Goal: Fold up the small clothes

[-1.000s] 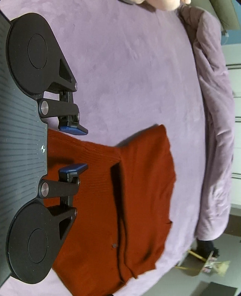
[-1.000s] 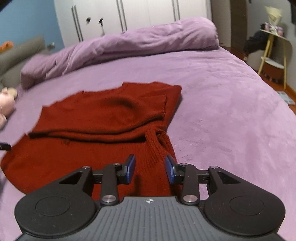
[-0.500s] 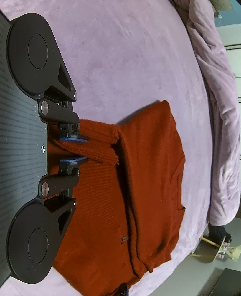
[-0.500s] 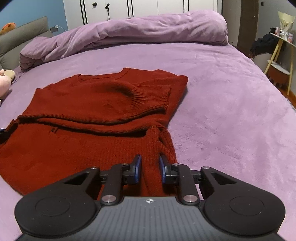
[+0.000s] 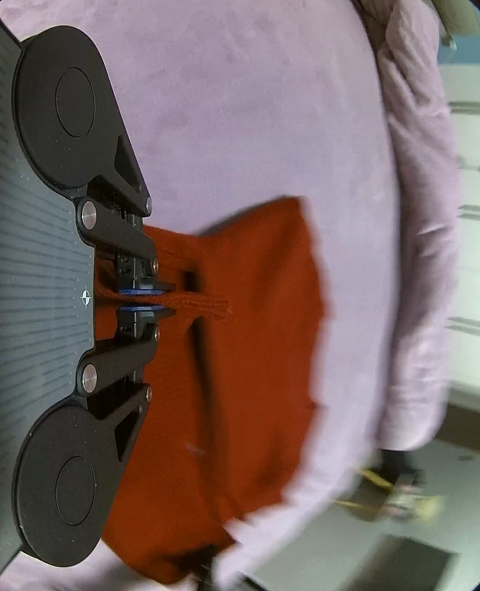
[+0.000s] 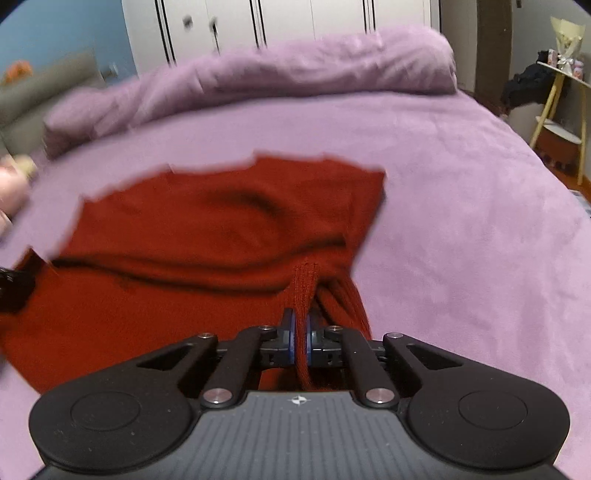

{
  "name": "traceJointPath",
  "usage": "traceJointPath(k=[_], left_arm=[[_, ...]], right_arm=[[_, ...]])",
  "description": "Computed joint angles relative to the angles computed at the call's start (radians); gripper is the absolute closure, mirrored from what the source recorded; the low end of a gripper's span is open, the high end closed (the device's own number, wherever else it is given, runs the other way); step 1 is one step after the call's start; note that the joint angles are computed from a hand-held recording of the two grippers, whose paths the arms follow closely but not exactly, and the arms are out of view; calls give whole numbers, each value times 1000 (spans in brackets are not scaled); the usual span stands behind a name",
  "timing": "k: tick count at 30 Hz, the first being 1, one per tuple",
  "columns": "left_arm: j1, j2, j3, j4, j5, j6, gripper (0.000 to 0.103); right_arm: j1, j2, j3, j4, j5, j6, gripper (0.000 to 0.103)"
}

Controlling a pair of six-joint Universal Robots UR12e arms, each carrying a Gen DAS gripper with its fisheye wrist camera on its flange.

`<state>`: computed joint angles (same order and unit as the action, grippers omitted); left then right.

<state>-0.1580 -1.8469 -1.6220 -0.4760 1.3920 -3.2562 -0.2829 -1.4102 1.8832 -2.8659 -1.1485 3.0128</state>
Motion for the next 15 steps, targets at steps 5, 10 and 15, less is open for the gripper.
traceJointPath(k=[5,10,15], left_arm=[[5,-23,50,157,58,-29,96],[-9,-117,154,69,146,-76,96],[-12,-164,190,-61,150,-62,91]], right_arm=[[13,40,-59,-177,-35,100,99],[68,133,-161,-106,-194,121,99],[84,174,-204,21,-230,68,97]])
